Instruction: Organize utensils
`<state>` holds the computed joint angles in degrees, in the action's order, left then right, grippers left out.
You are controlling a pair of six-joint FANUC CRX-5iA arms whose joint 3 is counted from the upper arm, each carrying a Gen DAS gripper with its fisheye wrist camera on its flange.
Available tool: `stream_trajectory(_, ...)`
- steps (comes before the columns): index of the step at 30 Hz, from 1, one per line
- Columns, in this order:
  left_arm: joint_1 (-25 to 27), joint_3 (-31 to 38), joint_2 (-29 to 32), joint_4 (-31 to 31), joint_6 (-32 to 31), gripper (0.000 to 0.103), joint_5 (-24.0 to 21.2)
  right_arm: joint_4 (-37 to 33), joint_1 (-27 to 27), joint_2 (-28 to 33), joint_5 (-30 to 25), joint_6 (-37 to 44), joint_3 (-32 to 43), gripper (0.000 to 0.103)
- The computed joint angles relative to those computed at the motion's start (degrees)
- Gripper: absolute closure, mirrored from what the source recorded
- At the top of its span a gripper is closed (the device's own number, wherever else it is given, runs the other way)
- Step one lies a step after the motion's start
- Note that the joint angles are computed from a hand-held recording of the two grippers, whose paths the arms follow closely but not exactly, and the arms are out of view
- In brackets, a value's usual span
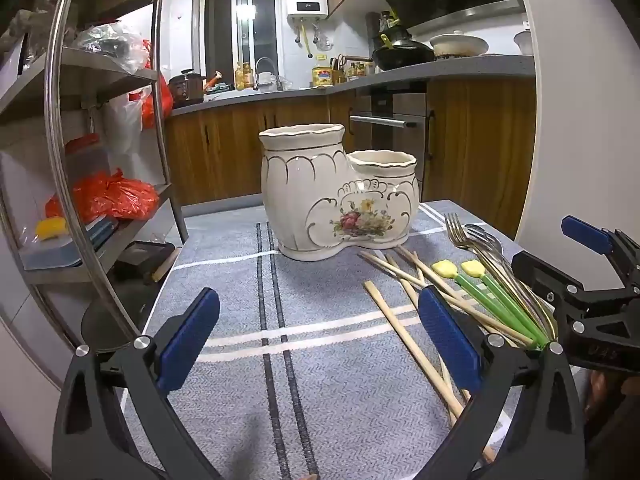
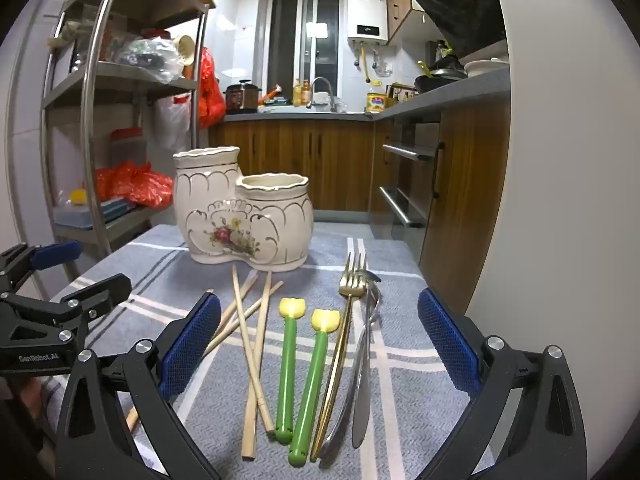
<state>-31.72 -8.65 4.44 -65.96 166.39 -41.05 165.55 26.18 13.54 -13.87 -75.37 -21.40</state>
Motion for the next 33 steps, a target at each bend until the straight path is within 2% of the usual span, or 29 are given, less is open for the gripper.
stream_trajectory(33, 0.16, -0.31, -0.41, 0.91, -0.62, 0.005, 0.02, 1.63, -0.4, 0.06, 0.49, -1.68, 0.48, 0.005)
